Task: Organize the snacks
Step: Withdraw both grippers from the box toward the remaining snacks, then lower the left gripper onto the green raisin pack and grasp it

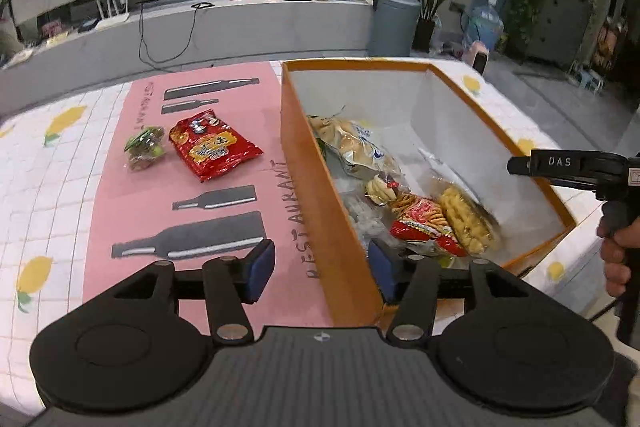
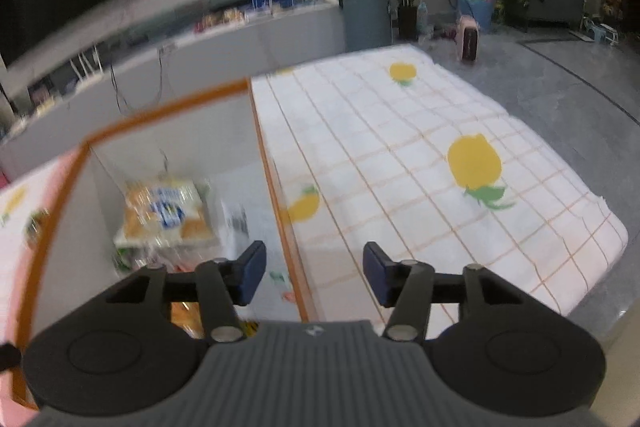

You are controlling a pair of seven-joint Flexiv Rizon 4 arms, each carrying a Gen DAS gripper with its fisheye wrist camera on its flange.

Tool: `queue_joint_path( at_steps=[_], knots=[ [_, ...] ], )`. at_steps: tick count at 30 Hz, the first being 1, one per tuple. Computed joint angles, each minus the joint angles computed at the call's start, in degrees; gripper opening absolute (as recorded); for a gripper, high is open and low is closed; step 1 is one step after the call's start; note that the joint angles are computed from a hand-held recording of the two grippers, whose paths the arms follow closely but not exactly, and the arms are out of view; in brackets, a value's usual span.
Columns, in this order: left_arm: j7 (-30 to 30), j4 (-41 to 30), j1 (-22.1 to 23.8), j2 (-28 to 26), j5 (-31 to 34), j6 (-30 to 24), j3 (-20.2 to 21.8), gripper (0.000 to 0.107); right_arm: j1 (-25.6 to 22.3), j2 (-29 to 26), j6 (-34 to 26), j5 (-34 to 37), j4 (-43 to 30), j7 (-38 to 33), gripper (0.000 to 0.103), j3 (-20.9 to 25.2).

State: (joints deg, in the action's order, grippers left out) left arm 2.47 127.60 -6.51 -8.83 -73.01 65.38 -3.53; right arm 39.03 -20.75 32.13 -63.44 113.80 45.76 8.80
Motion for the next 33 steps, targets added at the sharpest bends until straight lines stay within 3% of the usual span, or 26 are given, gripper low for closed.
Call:
queue_joint_path(
  at_steps=[1,6,14,18,23,26,30,33],
  knots=[
    [-0.93,-0.24,0.43,0.02,0.47,-0.78,0.34,0.064,0.54,0.2,-1.13,-1.21,-0.13,0.58,0.066,-0.25],
    [-2.94,-1.02,3.01,0.77,0.34,-5.43,1.84,0.066,1.22,0.48,-2.47,-8.14,-0.81,3.24,0.07,-0.76],
    [-6.6,-4.36,6.49,-1.85,-2.63,-8.64,2.67,0.069,0.23,-1.53,3.14,-21.67,-4.01,5.93,0.074,-2.01],
    [-10.14,-6.33,7.65,-4.48,-2.51,-7.09,2.18,0.069,-0.81,-4.15,9.01,-25.34,-7.59,2.85,0.059,-2.8],
    [-3.25,-7.8,6.53,-7.74,-8.86,1.0,0.04,0.069,-0.4,-7.16,13.55,-24.5,-11.4,-1.69,0.049,-4.07],
    [-3.3,-10.15,6.76,-10.56,-8.24,3.28,-0.29,0.069,0.24,-8.9,16.16,-26.29,-13.83,-2.42,0.044,-5.22],
    [-3.88,-12.8,7.97,-13.39,-6.88,6.08,-1.23,0.069,1.07,-12.65,20.2,-28.49,-19.18,-4.21,0.028,-6.93],
    [-2.6,-14.58,8.24,-15.02,-8.43,9.8,-2.29,0.069,3.0,-15.75,20.8,-27.69,-23.39,-6.75,0.028,-8.2]
  ],
)
